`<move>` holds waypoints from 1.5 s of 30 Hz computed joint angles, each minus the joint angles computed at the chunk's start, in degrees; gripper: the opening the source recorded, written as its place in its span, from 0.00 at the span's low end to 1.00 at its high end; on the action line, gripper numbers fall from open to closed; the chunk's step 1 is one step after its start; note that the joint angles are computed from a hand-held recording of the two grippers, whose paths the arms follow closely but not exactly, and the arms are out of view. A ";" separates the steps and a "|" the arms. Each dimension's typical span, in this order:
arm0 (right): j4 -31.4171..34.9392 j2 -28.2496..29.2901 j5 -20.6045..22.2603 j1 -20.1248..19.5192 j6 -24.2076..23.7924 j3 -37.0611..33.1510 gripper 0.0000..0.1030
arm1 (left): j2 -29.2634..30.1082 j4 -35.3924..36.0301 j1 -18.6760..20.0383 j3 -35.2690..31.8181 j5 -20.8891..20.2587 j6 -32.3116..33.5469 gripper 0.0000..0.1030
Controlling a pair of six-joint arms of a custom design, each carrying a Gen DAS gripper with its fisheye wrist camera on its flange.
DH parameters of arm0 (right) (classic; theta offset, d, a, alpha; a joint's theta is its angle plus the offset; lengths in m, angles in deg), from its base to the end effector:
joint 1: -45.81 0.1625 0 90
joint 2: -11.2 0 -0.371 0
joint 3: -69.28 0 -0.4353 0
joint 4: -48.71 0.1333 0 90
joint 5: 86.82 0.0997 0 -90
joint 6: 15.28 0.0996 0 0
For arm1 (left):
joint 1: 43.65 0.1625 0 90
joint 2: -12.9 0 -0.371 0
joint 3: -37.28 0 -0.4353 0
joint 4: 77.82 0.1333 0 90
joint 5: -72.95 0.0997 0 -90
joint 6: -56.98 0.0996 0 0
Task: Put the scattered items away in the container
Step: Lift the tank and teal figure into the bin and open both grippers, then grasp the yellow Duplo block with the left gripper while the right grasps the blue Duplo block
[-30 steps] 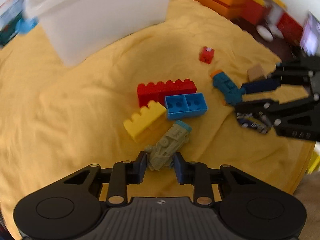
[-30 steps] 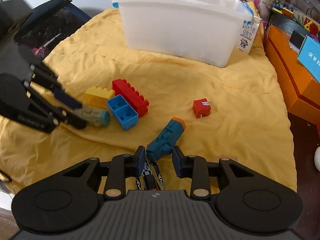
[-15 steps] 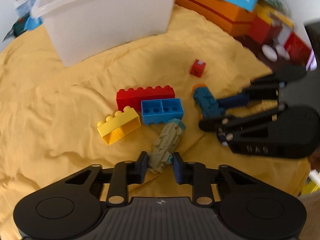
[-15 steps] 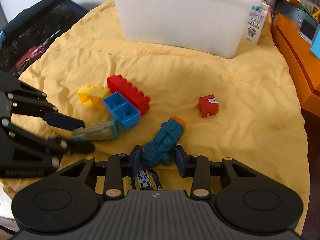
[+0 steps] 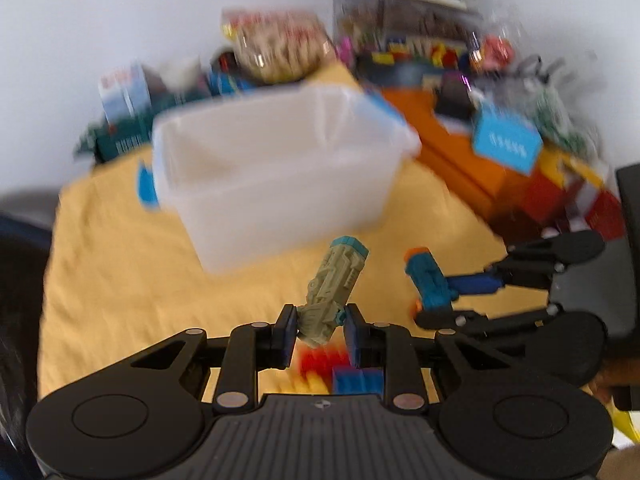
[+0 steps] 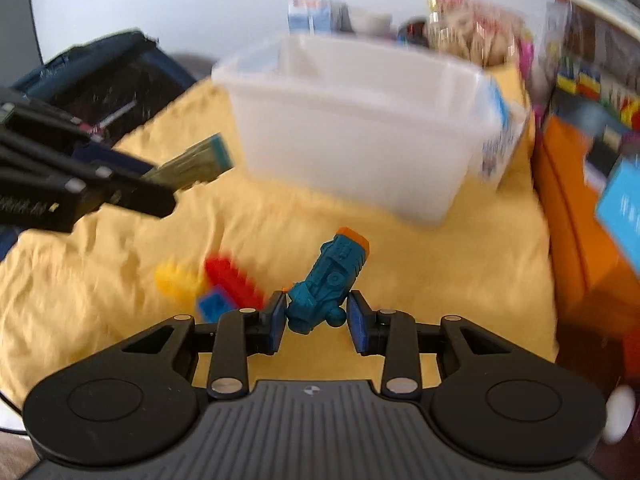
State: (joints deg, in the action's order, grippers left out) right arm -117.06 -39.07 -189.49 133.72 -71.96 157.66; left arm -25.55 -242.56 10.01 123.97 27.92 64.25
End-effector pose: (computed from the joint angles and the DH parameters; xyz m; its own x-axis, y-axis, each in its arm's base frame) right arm 0.0852 -0.7215 0.1632 -0.5570 -0.5680 0.6059 -0.7948 0.5762 -0.1905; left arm -0.2514 -0.6855 0.0499 -0.6836 0.2551 -0.6839 0.6218 0.6942 -0.3626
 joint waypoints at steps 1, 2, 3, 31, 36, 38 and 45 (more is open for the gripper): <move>-0.33 0.72 0.92 0.31 -0.55 -1.49 0.35 | 1.10 -0.47 -0.03 -2.10 0.84 1.27 0.28; -0.60 1.68 1.89 0.69 -0.96 -3.43 0.35 | 2.35 -0.96 -0.04 -4.48 1.65 2.59 0.28; -0.95 2.62 2.71 1.05 -1.20 -5.27 0.35 | 3.88 -1.67 0.03 -7.28 2.44 4.36 0.28; 3.64 5.22 4.60 -0.47 0.03 -12.15 0.44 | 4.15 3.16 1.69 -6.15 1.25 -4.64 0.60; 8.98 1.21 3.33 -1.77 -3.07 -4.50 0.43 | -0.17 7.82 2.53 2.54 -0.08 -14.69 0.59; 11.53 -0.13 3.49 -2.00 -4.12 -1.75 0.42 | -1.35 9.37 2.70 4.66 -0.10 -17.41 0.59; 4.65 1.05 0.58 -0.18 -19.77 4.27 0.34 | -3.57 11.26 2.59 8.24 2.68 -17.10 0.59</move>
State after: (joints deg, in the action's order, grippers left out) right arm -112.41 -38.02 -188.90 133.53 -91.73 161.93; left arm -29.12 -231.30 12.59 132.21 30.60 47.15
